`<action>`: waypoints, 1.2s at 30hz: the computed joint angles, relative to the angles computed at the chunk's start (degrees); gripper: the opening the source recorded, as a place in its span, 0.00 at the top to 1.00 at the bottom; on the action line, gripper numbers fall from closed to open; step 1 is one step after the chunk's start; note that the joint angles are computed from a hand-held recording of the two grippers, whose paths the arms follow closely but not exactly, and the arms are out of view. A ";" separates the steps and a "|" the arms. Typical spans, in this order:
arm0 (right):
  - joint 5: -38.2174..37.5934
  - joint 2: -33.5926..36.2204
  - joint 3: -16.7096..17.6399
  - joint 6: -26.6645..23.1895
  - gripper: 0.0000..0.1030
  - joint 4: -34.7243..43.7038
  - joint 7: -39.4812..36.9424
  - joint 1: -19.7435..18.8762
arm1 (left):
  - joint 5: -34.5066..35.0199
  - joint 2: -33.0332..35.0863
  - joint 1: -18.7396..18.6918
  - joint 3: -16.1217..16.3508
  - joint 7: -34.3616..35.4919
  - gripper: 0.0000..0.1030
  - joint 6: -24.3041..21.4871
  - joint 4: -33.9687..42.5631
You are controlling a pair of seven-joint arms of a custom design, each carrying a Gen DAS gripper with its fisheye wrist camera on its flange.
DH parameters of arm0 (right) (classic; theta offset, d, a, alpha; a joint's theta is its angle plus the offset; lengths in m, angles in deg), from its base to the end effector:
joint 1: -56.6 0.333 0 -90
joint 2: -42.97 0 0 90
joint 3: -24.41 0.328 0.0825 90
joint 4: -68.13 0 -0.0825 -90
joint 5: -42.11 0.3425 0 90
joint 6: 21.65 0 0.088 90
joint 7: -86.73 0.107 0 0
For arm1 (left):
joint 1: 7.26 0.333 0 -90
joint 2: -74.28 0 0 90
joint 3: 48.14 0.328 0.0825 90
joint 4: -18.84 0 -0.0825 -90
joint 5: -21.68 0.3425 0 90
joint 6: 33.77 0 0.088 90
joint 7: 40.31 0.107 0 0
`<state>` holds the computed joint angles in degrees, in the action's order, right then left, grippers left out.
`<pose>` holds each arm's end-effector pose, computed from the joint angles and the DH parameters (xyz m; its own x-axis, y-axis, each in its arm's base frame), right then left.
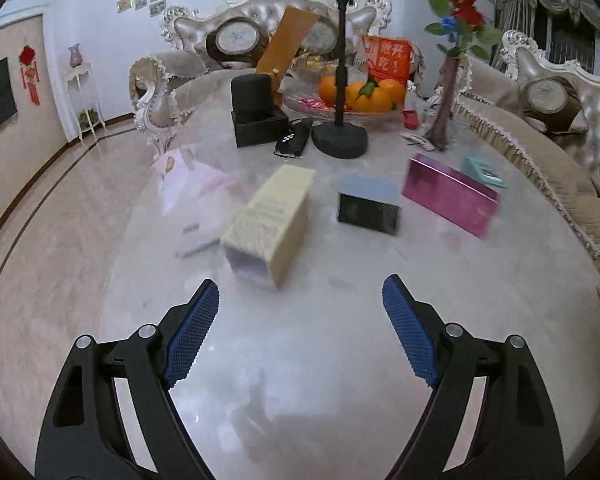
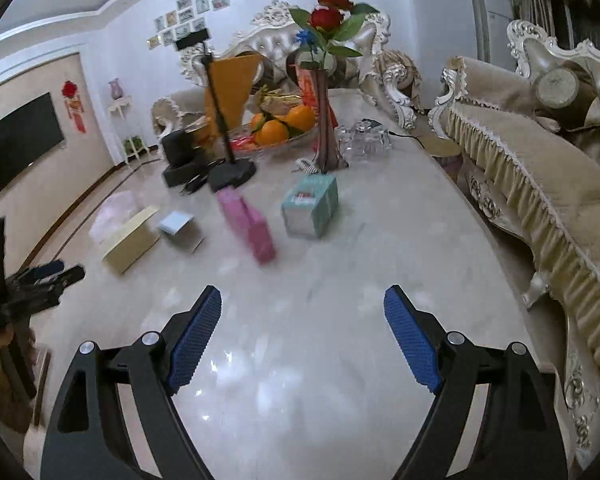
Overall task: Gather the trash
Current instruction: 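Grasp the cream KIMTRUE tube with the left tool while the right tool grasps the teal box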
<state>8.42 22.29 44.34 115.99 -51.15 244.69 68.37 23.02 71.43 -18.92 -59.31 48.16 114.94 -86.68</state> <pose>0.3737 0.2619 0.6619 -0.2189 -0.9616 -0.1657 -0.5922 0.2659 -0.7607 0.5118 -0.2192 0.6586 -0.3754 -0.9268 -0.0132 -0.6402 0.2696 -0.7193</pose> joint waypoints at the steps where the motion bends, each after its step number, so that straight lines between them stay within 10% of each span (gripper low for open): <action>1: 0.12 1.37 -0.40 0.25 0.23 1.07 -0.37 -0.29 | -0.71 2.35 0.01 0.13 1.06 0.20 -1.46 2.93; 14: 5.60 20.75 -11.25 -3.29 0.23 19.12 -1.67 4.76 | -4.82 19.03 2.57 -2.19 5.80 0.20 -8.99 23.80; 33: 8.47 31.56 -18.41 -15.99 0.23 32.35 -8.72 11.13 | -2.66 25.79 1.72 -2.85 5.56 0.21 -17.53 32.27; 36: 10.39 32.11 -18.44 -16.75 0.28 32.80 -11.75 10.92 | -1.25 26.36 1.04 -2.44 4.78 0.41 -19.88 33.05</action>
<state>18.81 54.40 25.91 99.24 -18.35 232.94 79.29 21.77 97.80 -17.87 -61.76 52.94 95.06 -53.63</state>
